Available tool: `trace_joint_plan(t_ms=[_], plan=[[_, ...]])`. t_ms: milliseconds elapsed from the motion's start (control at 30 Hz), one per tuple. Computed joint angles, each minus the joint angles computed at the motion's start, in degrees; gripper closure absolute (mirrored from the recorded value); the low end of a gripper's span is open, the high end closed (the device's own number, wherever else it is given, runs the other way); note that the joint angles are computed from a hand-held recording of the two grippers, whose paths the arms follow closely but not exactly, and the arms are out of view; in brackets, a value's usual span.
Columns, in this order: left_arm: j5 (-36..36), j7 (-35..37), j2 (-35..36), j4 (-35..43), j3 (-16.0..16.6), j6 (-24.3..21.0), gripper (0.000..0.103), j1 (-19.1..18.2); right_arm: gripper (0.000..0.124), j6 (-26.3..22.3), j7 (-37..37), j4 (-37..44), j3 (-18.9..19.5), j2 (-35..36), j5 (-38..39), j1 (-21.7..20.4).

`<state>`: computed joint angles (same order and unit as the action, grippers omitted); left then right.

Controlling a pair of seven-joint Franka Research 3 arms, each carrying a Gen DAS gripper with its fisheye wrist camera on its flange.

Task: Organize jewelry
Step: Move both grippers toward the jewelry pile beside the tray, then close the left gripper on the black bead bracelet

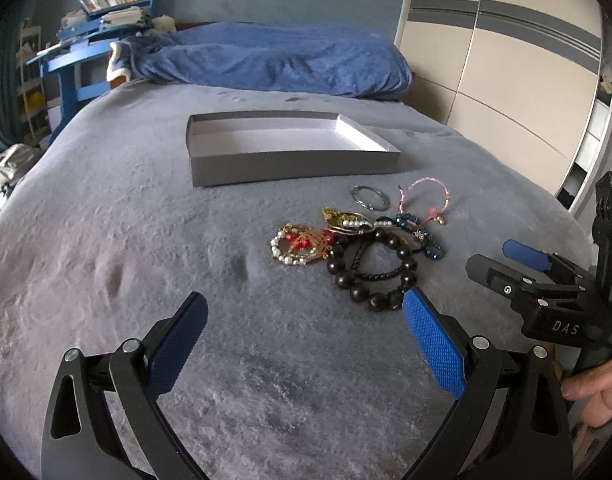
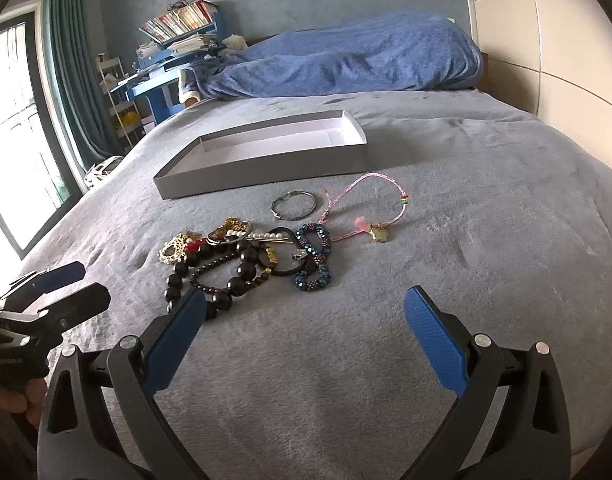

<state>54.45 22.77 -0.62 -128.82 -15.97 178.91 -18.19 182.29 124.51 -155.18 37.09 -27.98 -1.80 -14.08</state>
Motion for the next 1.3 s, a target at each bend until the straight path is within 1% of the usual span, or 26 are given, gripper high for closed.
trace_joint_plan(t_ms=[100,267,300,400,500,767,800,867,900,933,967,1000,1067,1100,1133,1167,1200,1267,1300], plan=[[-2.66,3.05,0.14,-0.06,0.07,0.35,0.005,-0.1,0.026,-0.48,-0.32,0.06,-0.59,-0.07,-0.19,0.66],[-8.31,8.32,0.0,-0.62,-0.03,0.04,0.005,-0.48,0.026,-0.66,0.12,0.12,-0.55,-0.26,-0.53,0.58],[-8.7,8.79,0.1,-0.47,-0.1,-0.16,0.005,-0.54,0.026,-0.74,0.27,0.17,-0.36,-0.38,-0.63,0.44],[-6.3,7.18,0.35,0.21,-0.2,-0.96,0.005,-0.6,0.026,-0.96,0.51,0.13,-0.19,-0.77,-0.98,0.28],[-5.74,6.99,0.7,0.55,-0.16,-1.47,0.005,-0.9,0.026,-1.02,0.86,0.1,-0.24,-0.89,-1.13,0.26],[-9.75,11.78,1.27,0.95,-0.18,-2.48,0.006,-1.98,0.026,-1.98,0.97,0.45,-1.27,-1.23,-2.04,0.37],[-10.65,12.83,1.45,1.15,-0.26,-2.69,0.007,-2.14,0.026,-2.33,0.85,0.7,-1.53,-1.09,-2.22,0.53],[-12.11,15.05,1.84,1.63,-0.41,-3.27,0.014,-2.52,0.026,-3.74,0.17,1.26,-2.79,-0.98,-2.79,1.45],[-16.85,20.02,2.15,1.69,-1.0,-3.6,0.021,-2.63,0.026,-4.64,-0.09,1.62,-3.59,-0.8,-3.11,2.02],[-19.95,23.12,2.39,1.78,-1.3,-3.75,0.025,-2.77,0.026,-5.33,-0.28,2.02,-4.45,-0.41,-3.45,2.75],[-24.72,27.75,2.73,1.83,-1.93,-3.62,0.027,-2.78,0.026,-6.13,-1.0,2.47,-6.26,0.16,-3.64,4.2],[-26.71,29.66,2.93,1.9,-2.03,-3.5,0.028,-2.98,0.026,-6.74,-1.51,2.87,-7.73,0.62,-3.91,5.3],[-30.19,33.04,3.45,2.24,-2.31,-3.47,0.029,-3.3,0.026,-7.54,-1.66,3.46,-9.27,0.97,-4.83,6.09],[-32.53,35.25,3.83,2.56,-2.66,-3.62,0.03,-3.34,0.026,-7.62,-1.52,3.55,-9.82,0.97,-5.22,6.37],[-33.98,36.62,4.21,2.99,-2.82,-3.97,0.034,-3.51,0.026,-7.27,-1.24,3.55,-10.09,1.18,-5.56,6.55],[-35.07,37.66,4.63,3.61,-2.89,-4.81,0.036,-3.71,0.026,-7.03,-1.71,3.56,-11.48,1.55,-5.45,7.57],[-36.05,38.61,5.08,4.18,-2.95,-5.5,0.039,-3.86,0.027,-7.11,-1.79,3.64,-12.04,1.76,-5.38,8.12],[-35.55,38.45,5.71,5.08,-2.37,-6.72,0.041,-4.56,0.035,-7.15,-2.3,3.72,-13.34,2.34,-5.21,9.27],[-34.84,37.93,6.03,5.53,-2.05,-7.21,0.042,-4.95,0.037,-7.56,-2.04,3.79,-13.26,2.36,-5.21,9.38]])
